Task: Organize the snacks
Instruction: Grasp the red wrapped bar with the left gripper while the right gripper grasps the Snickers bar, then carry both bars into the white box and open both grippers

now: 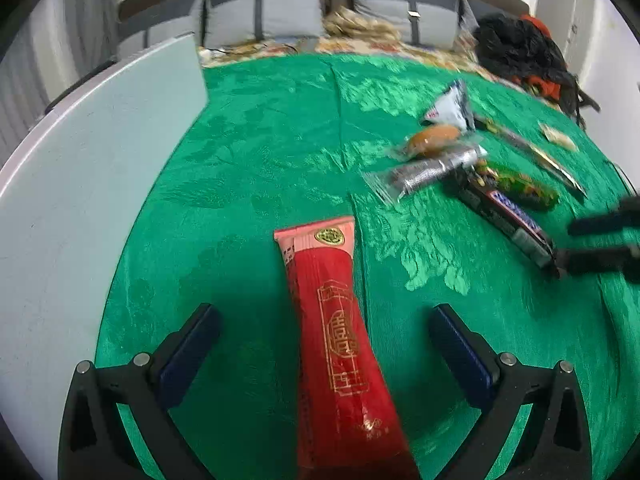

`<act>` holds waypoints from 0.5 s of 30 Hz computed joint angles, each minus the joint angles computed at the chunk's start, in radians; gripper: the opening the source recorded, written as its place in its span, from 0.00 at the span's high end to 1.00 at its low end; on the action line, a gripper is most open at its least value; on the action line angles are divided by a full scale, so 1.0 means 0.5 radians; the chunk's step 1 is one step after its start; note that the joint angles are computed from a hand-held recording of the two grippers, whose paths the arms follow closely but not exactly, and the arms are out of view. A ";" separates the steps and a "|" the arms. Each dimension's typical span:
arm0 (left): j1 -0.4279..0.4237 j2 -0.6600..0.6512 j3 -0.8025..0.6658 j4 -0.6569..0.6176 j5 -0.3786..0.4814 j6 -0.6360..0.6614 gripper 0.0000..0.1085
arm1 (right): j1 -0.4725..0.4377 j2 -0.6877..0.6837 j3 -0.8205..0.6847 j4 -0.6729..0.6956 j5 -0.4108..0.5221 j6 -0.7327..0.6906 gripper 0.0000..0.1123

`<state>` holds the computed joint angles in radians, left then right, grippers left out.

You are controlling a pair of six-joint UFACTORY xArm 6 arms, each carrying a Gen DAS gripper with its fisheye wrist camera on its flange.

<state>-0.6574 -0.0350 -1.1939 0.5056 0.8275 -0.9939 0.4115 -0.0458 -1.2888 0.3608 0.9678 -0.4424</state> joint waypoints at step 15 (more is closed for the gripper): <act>0.018 -0.370 0.215 -0.395 -0.220 0.149 0.86 | 0.125 0.063 -0.186 -0.220 0.073 0.398 0.84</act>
<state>-0.6483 -0.2198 -1.0866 0.3083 0.7172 -0.9193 0.4739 -0.0144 -1.3819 0.2510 1.0045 -0.2434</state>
